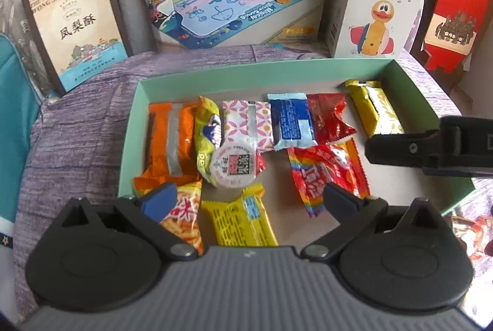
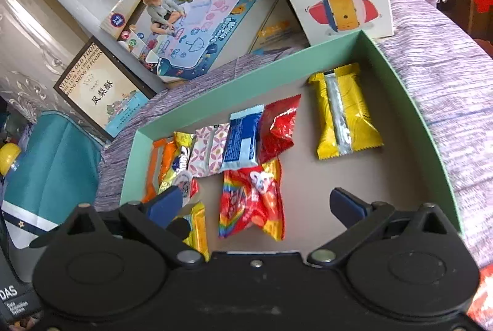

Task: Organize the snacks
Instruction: 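Lower the jelly cup and rainbow bag into the box and release both, then grasp the clear cake pack with left tool while right tool grasps red candy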

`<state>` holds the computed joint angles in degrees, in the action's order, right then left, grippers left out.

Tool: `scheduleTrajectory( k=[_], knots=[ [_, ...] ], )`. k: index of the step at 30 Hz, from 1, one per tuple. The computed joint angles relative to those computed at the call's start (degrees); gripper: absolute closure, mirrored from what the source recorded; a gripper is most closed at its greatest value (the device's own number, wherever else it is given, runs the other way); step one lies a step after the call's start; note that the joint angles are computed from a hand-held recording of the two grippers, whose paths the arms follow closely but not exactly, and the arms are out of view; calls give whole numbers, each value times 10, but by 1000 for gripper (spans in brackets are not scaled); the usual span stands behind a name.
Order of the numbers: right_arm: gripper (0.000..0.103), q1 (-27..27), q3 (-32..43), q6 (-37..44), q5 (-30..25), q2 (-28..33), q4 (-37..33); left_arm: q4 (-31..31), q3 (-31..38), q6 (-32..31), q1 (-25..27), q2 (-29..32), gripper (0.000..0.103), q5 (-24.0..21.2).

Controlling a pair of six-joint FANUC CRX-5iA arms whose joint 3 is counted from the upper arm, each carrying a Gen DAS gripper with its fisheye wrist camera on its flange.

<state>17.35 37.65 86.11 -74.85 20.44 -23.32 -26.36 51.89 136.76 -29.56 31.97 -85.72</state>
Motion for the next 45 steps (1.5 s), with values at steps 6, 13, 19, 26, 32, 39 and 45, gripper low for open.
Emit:
scheduleTrajectory(
  k=[6,13,19,26,32,39,45],
  knots=[
    [0,-16,-41,26,5,-47,-10,-15,-6,15,-24,-20,0,-4],
    [0,-40,-86,47,3,-96,-22,-31,-18,28,-57,-37,0,-19],
    [0,-51,-115,59,-1,-121,-34,-42,-43,47,-79,-52,0,-33],
    [0,-39,-141,69,-11,-133,-44,-27,-106,85,-78,-77,0,-34],
    [0,-21,-160,58,-14,-132,-43,3,-165,110,-63,-94,0,-12],
    [8,-5,-170,50,-4,-128,-53,18,-206,118,-51,-103,1,16],
    [14,22,-173,43,6,-119,-29,29,-231,122,-41,-111,26,52]
  ],
)
